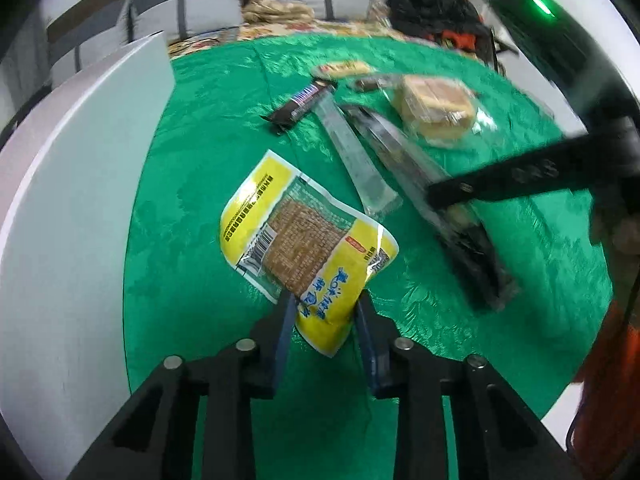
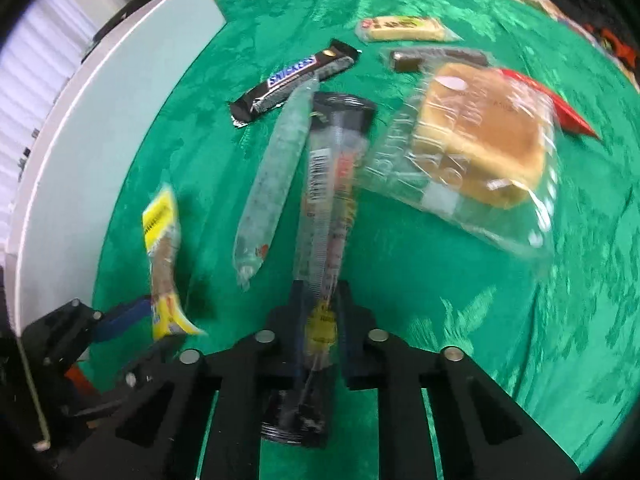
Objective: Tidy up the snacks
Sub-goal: 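Grasp the long black sausage stick with the right tool while the left tool grips the yellow pack, then lift the yellow pack with the left tool while the right tool lifts the sausage stick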
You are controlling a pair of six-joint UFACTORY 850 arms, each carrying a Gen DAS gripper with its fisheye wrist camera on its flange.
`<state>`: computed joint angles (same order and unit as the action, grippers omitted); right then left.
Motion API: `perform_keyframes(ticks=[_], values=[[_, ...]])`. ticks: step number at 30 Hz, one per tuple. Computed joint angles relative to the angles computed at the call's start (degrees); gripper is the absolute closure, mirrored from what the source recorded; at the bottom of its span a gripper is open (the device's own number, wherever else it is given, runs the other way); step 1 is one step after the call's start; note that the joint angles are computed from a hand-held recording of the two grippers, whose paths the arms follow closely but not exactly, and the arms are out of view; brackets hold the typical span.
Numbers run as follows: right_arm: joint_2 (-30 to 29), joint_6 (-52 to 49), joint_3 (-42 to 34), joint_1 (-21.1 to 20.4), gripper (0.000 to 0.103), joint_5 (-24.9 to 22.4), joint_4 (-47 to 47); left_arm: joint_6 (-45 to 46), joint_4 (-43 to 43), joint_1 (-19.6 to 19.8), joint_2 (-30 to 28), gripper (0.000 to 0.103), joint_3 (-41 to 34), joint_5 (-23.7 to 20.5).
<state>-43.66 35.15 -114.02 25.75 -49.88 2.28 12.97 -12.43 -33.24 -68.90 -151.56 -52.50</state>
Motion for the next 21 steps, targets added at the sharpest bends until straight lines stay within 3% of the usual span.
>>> perform_keyframes(ticks=[2, 6, 12, 16, 18, 19, 20, 21], values=[[3.91, 0.46, 5.31, -0.29, 0.092, 3.46, 1.24, 0.23, -3.97, 0.88, 5.15, 0.088, 9.14, 5.39], [11.18, -2.74, 14.71, -1.12, 0.092, 9.99, 7.27, 1.54, -11.58, 2.67, 9.75, 0.093, 17.04, 10.19], [15.15, -4.11, 19.71, -0.77, 0.092, 12.92, 8.83, 2.59, -19.25, 4.67, 12.66, 0.095, 21.79, 12.56], [16.01, -4.58, 21.3, -0.32, 0.092, 13.94, 9.54, -2.63, -15.59, 4.49, 12.82, 0.09, 22.93, 12.75], [16.6, -4.7, 22.33, -0.3, 0.092, 14.37, 9.68, -6.21, -12.24, 4.01, 12.93, 0.069, 23.39, 13.2], [16.56, -4.8, 22.4, -0.33, 0.092, 14.47, 9.72, -8.3, -11.09, 3.93, 12.73, 0.044, 23.25, 13.57], [16.44, -5.0, 22.34, -0.44, 0.092, 14.47, 9.91, -10.85, -9.46, 3.79, 13.08, 0.034, 24.06, 15.33], [16.55, -5.09, 22.56, -0.49, 0.092, 14.56, 10.04, -11.33, -9.72, 3.8, 12.9, 0.034, 23.99, 15.9]])
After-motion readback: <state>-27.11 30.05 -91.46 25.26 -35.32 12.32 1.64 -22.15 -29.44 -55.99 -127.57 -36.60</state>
